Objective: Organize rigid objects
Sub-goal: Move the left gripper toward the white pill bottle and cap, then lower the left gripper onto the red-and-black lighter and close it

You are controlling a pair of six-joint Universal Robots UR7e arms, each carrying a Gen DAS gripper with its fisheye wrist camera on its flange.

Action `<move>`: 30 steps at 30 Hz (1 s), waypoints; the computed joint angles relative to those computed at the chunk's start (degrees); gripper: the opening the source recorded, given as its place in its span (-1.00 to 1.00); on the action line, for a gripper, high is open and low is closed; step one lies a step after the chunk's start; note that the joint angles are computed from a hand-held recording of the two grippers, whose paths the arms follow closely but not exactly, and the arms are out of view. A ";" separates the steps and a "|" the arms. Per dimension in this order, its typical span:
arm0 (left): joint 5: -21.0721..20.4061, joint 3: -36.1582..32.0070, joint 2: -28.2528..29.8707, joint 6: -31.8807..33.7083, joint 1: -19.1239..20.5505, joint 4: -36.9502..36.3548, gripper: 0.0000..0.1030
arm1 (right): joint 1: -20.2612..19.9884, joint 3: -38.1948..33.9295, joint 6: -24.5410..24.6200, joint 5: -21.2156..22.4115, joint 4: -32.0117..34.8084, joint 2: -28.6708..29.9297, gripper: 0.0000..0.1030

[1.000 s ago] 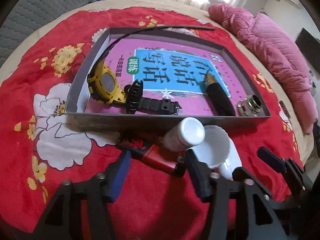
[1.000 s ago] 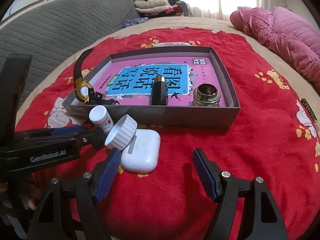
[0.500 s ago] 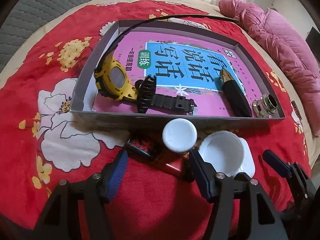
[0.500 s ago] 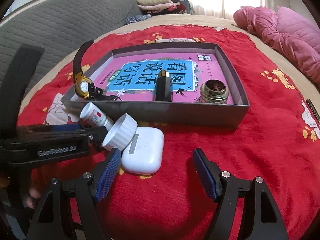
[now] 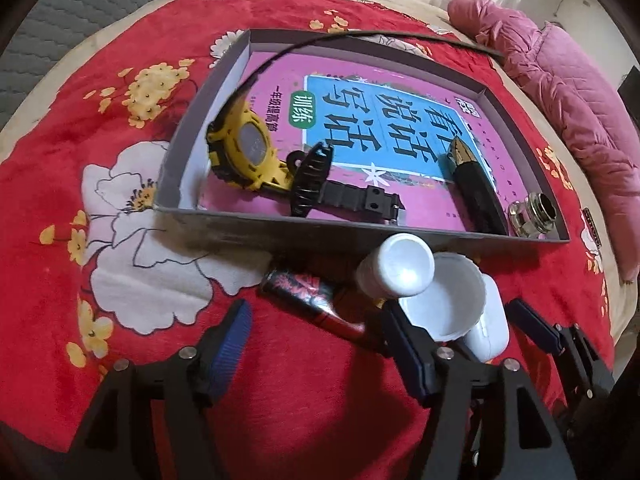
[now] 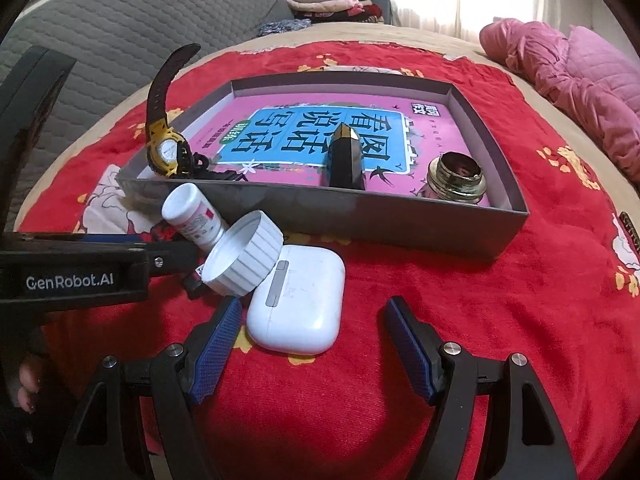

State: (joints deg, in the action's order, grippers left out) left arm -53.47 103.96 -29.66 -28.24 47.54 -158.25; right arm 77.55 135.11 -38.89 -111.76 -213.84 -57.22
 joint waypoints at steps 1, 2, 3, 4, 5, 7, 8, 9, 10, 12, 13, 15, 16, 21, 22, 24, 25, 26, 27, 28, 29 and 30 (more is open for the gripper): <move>0.21 -0.57 0.35 -0.39 -0.12 0.87 0.40 | 0.00 -0.04 0.13 0.03 0.12 -0.01 0.46; 0.39 -1.23 0.69 -1.02 -0.21 1.91 0.44 | -0.06 0.03 0.14 0.11 0.15 -0.11 0.46; 0.46 -1.82 1.01 -1.87 -0.29 2.89 0.46 | -0.11 0.07 0.19 0.19 0.24 -0.20 0.46; 0.66 -2.46 1.33 -2.93 -0.33 3.89 0.48 | -0.14 0.05 0.25 0.26 0.31 -0.22 0.46; 1.10 -3.09 1.67 -4.16 -0.36 4.57 0.48 | -0.16 0.03 0.32 0.27 0.40 -0.22 0.46; 1.18 -4.77 2.30 -6.68 -0.05 6.94 0.49 | -0.28 0.20 0.34 0.38 0.59 -0.51 0.46; 1.56 -5.50 2.73 -7.64 0.01 7.90 0.49 | -0.36 0.24 0.38 0.48 0.67 -0.60 0.46; 1.79 -6.32 3.12 -8.56 0.11 9.29 0.49 | -0.40 0.25 0.44 0.54 0.74 -0.66 0.46; 2.03 -6.88 3.41 -9.26 0.10 10.23 0.49 | -0.45 0.26 0.49 0.61 0.82 -0.73 0.46; 2.76 -7.29 3.81 -9.17 -0.28 11.12 0.49 | -0.55 0.28 0.60 0.78 1.08 -0.94 0.46; 3.00 -7.26 3.92 -8.51 -0.46 11.26 0.47 | -0.59 0.30 0.62 0.84 1.11 -1.00 0.46; 2.93 -6.91 3.86 -7.57 -0.64 10.90 0.44 | -0.72 0.31 0.84 1.04 1.39 -1.20 0.46; 2.78 -6.69 3.72 -7.08 -0.67 10.72 0.41 | -0.71 0.24 0.95 1.06 1.46 -1.18 0.46; 2.18 -4.84 2.43 -4.80 -0.46 9.36 0.35 | -0.74 0.19 1.16 1.21 1.78 -1.41 0.46; 2.23 -4.68 2.25 -4.50 -0.58 9.52 0.34 | -0.73 0.21 1.22 1.21 1.80 -1.46 0.46; 2.38 -4.31 1.78 -4.09 -0.70 10.12 0.34 | -0.67 0.21 1.27 1.18 1.84 -1.48 0.46; 2.39 -3.24 1.01 -3.91 -0.83 10.02 0.34 | -0.62 0.19 1.25 1.15 1.81 -1.45 0.46; 2.27 -2.48 0.39 -3.88 -0.85 10.00 0.34 | -0.66 0.19 1.28 1.17 1.83 -1.45 0.46; 2.10 -1.57 -0.38 -3.90 -0.82 9.83 0.34 | -0.64 0.17 1.31 1.08 1.92 -1.46 0.46; 1.88 -0.97 -0.96 -3.97 -0.73 9.72 0.34 | -0.58 0.17 1.30 0.97 1.81 -1.37 0.46; 1.63 -0.29 -1.60 -4.21 -0.58 9.48 0.34 | -0.49 0.10 1.23 0.72 1.74 -1.21 0.46; 1.29 0.66 -2.42 -4.41 -0.51 9.15 0.34 | -0.36 -0.03 1.17 0.30 1.65 -1.00 0.46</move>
State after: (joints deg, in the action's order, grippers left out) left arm -52.17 104.62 -32.08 -32.65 47.03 -149.10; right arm 77.20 135.08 -37.72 -111.46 -212.19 -58.22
